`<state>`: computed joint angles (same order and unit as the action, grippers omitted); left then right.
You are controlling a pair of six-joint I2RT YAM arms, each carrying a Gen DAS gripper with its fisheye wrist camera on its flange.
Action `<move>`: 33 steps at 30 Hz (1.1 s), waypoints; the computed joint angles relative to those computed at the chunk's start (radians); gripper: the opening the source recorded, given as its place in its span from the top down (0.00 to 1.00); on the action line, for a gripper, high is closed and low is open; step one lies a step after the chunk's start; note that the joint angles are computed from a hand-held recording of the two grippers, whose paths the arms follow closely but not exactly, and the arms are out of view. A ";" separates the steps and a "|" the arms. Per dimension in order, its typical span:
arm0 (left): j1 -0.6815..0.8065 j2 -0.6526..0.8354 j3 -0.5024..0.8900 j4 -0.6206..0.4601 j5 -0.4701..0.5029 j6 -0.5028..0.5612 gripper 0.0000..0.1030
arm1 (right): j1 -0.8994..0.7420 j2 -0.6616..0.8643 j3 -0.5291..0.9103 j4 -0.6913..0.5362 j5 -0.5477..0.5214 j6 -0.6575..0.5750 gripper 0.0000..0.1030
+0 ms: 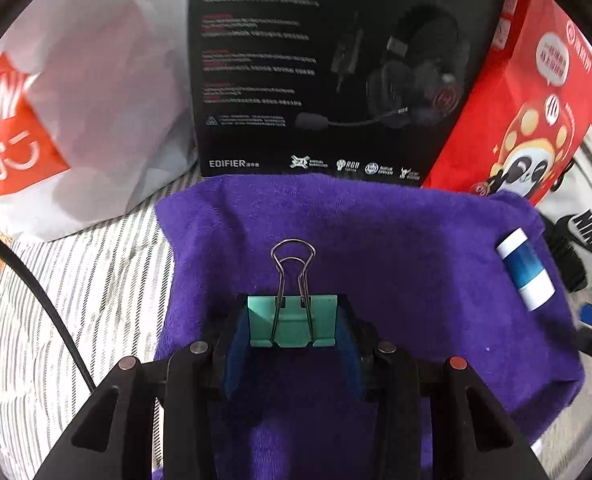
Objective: Organize rigid objects
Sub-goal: 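Place the clip on the purple towel while the right places the bottle beside it, then grasp the white tape roll with the left gripper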
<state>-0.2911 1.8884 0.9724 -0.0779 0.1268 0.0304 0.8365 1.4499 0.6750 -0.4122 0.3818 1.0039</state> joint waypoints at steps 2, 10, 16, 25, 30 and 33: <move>-0.013 0.012 0.006 0.005 -0.023 0.005 0.62 | 0.067 -0.047 -0.012 -0.053 0.021 0.073 0.43; -0.061 0.030 0.031 -0.024 -0.109 0.023 0.62 | 0.283 -0.108 -0.013 -0.227 0.093 0.329 0.43; -0.073 0.025 0.055 -0.090 -0.127 0.019 0.49 | 0.388 -0.135 -0.006 -0.316 0.120 0.468 0.41; -0.079 -0.258 -0.168 -0.147 -0.041 -0.029 0.40 | 0.566 -0.132 0.042 -0.453 0.175 0.700 0.38; -0.096 -0.531 -0.324 -0.214 -0.022 -0.014 0.40 | 0.653 -0.095 0.100 -0.531 0.197 0.801 0.38; -0.093 -0.699 -0.421 -0.273 -0.004 -0.007 0.40 | 0.690 -0.067 0.126 -0.559 0.205 0.842 0.38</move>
